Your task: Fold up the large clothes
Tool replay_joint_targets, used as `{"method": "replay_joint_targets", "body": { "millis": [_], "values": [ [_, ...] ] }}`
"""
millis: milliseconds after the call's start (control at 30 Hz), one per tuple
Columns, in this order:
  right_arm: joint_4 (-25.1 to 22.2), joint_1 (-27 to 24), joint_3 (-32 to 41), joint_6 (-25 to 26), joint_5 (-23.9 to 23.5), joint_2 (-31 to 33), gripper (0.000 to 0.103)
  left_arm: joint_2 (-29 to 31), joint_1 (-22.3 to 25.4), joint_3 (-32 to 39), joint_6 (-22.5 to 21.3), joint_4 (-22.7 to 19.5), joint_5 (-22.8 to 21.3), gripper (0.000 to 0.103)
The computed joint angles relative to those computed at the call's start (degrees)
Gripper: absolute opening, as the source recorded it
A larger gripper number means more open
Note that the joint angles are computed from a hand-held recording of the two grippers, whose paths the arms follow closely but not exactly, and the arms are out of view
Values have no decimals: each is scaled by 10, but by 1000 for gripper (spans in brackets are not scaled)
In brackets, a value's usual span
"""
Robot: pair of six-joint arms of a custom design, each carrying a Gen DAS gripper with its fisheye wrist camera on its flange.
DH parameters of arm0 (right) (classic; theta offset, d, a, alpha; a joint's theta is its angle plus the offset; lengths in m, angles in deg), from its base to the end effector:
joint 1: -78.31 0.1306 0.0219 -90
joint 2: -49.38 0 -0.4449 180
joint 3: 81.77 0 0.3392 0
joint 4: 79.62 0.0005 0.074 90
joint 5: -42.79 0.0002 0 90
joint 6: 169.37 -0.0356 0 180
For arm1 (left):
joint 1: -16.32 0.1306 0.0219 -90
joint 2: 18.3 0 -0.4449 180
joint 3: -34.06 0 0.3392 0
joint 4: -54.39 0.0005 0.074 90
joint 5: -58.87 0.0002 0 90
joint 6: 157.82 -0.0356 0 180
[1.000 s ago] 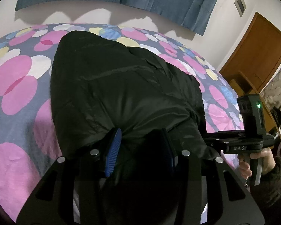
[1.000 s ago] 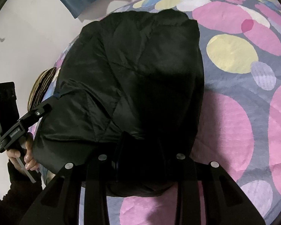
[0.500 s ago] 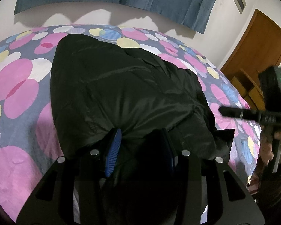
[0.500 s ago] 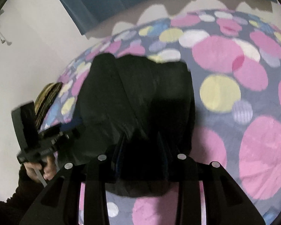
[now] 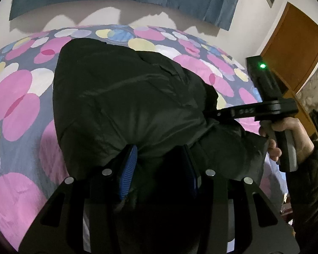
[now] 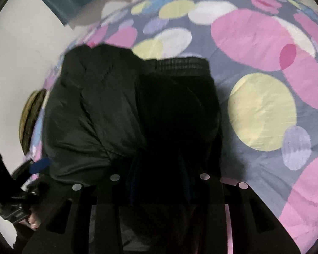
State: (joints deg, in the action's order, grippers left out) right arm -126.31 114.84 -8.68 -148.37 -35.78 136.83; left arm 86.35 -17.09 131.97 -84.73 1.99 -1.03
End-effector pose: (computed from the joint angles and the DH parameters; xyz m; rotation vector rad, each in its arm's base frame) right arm 0.3124 0.2221 0.3955 0.8080 2.5294 0.3848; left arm 0.4280 -0.3043 0.4312 1.2686 2.2510 -0.7878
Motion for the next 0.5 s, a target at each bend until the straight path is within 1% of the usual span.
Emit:
{"method": "replay_joint_targets", "body": {
  "millis": [67, 167, 333, 467, 500],
  "values": [
    [25, -7, -15, -7, -14, 3, 33, 5, -1, 2, 2, 2, -3, 41],
    [32, -6, -19, -9, -9, 2, 33, 7, -4, -2, 12, 14, -8, 41],
    [25, 2, -14, -12, 15, 0, 33, 0, -11, -2, 13, 15, -29, 41],
    [42, 11, -26, -15, 37, -13, 35, -15, -17, -13, 3, 33, -53, 42],
    [48, 16, -29, -17, 44, -17, 39, -18, -18, -18, 1, 40, -56, 42]
  ]
}}
